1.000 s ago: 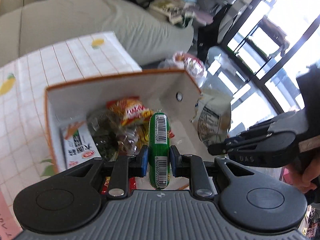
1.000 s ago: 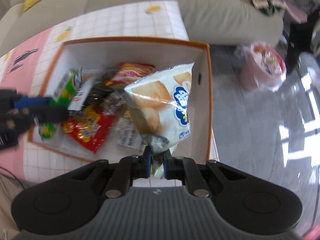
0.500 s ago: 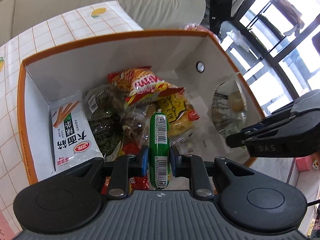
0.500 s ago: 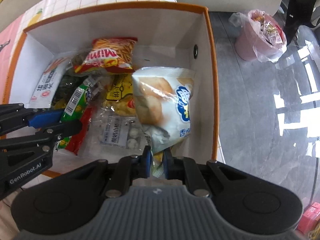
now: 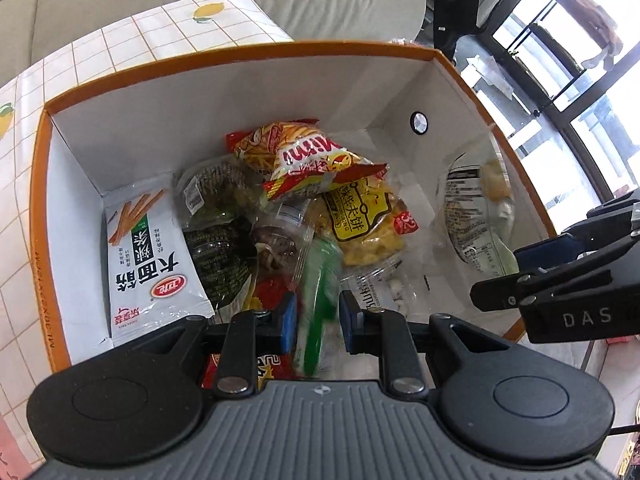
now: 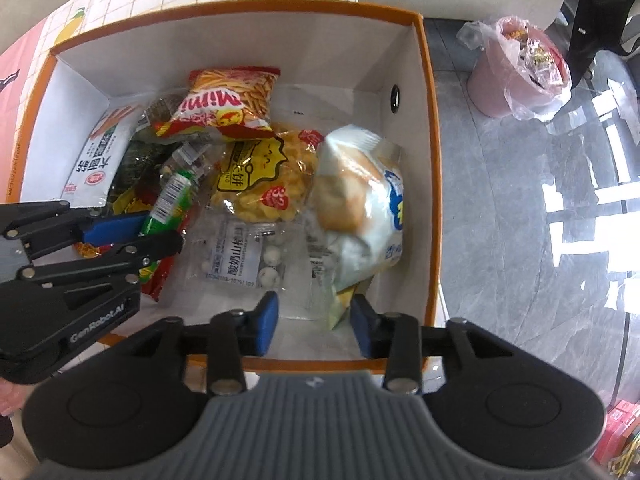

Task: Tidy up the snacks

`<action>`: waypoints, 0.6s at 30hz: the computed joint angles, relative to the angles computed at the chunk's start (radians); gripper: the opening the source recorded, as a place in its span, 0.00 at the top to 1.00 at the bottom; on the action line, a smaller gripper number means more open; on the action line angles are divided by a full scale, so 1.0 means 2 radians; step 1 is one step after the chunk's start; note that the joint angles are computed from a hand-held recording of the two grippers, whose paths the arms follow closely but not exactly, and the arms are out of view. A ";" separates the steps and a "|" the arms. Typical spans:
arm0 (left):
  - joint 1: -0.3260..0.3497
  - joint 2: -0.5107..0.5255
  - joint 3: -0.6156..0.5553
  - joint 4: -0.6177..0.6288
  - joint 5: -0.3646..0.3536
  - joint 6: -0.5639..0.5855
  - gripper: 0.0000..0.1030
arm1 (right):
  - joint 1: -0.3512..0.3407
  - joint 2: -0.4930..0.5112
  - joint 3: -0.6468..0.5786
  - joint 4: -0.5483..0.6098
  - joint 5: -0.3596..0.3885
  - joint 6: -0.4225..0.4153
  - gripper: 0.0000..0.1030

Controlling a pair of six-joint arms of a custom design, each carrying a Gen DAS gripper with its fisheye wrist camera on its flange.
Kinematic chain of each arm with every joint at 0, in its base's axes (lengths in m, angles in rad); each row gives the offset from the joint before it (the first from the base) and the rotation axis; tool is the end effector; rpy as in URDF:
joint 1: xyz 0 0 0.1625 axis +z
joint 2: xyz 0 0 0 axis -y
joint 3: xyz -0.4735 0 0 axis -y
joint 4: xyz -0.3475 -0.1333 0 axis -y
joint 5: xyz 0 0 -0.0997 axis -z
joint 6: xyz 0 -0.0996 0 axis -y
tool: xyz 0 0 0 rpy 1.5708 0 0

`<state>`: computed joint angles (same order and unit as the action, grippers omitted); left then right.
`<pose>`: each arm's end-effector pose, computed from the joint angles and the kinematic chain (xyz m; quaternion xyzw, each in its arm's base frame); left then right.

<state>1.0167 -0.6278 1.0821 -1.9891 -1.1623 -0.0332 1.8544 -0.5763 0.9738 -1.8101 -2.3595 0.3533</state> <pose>-0.2696 -0.7643 0.1932 0.2556 0.9451 -0.0418 0.1992 0.2853 -0.7551 0.2010 -0.0017 -0.9209 0.0506 0.3866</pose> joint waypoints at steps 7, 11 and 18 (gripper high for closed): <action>-0.004 -0.011 -0.001 -0.002 0.001 -0.001 0.71 | 0.010 -0.002 -0.004 0.000 -0.014 -0.002 0.51; -0.008 -0.020 0.002 -0.005 0.002 -0.002 0.70 | 0.016 -0.005 -0.004 -0.011 -0.024 -0.009 0.50; -0.019 -0.043 0.020 -0.029 0.013 0.014 0.70 | 0.025 -0.011 0.008 -0.050 -0.034 -0.024 0.50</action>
